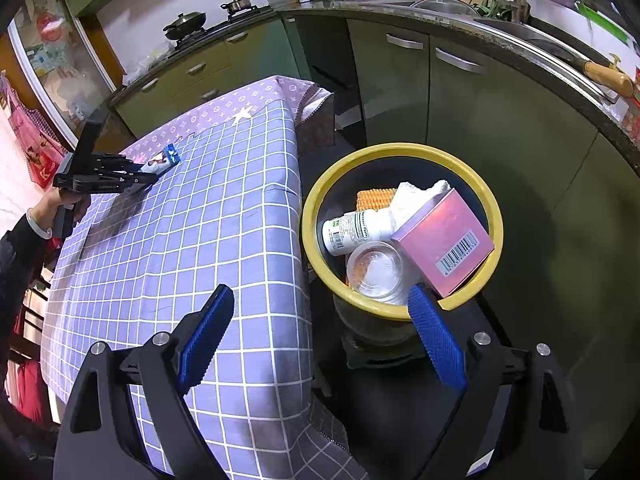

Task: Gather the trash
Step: 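Grasp the white and blue tube with the left gripper and lift it, then carry the tube over the bin and open the left gripper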

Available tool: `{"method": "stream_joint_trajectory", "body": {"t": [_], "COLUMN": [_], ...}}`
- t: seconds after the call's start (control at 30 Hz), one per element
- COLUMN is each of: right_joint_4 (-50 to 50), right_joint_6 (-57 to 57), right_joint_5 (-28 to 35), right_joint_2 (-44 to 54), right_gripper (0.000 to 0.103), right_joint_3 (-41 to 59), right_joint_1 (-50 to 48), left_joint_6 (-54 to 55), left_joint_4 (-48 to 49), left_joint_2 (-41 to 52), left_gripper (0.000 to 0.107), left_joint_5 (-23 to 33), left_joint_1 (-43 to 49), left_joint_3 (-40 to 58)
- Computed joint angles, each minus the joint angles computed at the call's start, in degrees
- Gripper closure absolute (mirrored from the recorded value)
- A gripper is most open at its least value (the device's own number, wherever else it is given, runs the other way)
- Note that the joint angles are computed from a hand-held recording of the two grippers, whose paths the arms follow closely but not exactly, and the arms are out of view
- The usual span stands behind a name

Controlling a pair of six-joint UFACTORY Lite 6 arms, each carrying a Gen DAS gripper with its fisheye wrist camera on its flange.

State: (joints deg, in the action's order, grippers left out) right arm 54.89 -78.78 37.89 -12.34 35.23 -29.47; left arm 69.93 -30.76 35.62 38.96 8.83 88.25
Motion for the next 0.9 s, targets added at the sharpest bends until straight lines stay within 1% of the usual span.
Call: {"method": "stream_joint_trajectory", "body": {"t": [0.27, 0.4, 0.57, 0.63, 0.73, 0.83, 0.9], "right_joint_4": [-0.15, 0.01, 0.14, 0.71, 1.47, 1.10, 0.79], "right_joint_6": [-0.89, -2.30, -4.81, -6.95, -11.28, -14.91, -17.18], "right_joint_5": [2.37, 4.31, 5.27, 6.52, 9.99, 12.13, 13.39], "right_joint_2": [-2.99, -4.32, -5.21, -4.80, -2.55, 0.45, 2.85], "right_gripper": [0.015, 0.015, 0.015, 0.015, 0.015, 0.015, 0.015], "right_joint_3": [-1.01, -1.68, -2.59, -2.61, -1.89, -0.52, 0.78], "right_joint_1": [-2.96, -6.00, -10.35, -13.06, -19.24, -25.12, -29.09], "left_joint_6": [1.45, 1.10, -2.68, -5.67, -10.88, -17.33, -22.65], "left_joint_4": [-1.47, -1.36, -0.01, 1.04, 2.66, 5.01, 7.81], "left_joint_2": [-3.39, -8.20, -14.46, -16.00, -15.34, -10.43, -4.41], "left_gripper": [0.086, 0.086, 0.086, 0.086, 0.086, 0.086, 0.086], "left_joint_5": [-1.30, -0.82, 0.22, 1.11, 2.46, 4.93, 6.52], "left_joint_1": [-0.41, -2.76, -9.44, -14.03, -20.76, -27.73, -32.35], "left_joint_3": [-3.86, -7.34, -11.28, -11.07, -7.69, 0.59, 8.96]}}
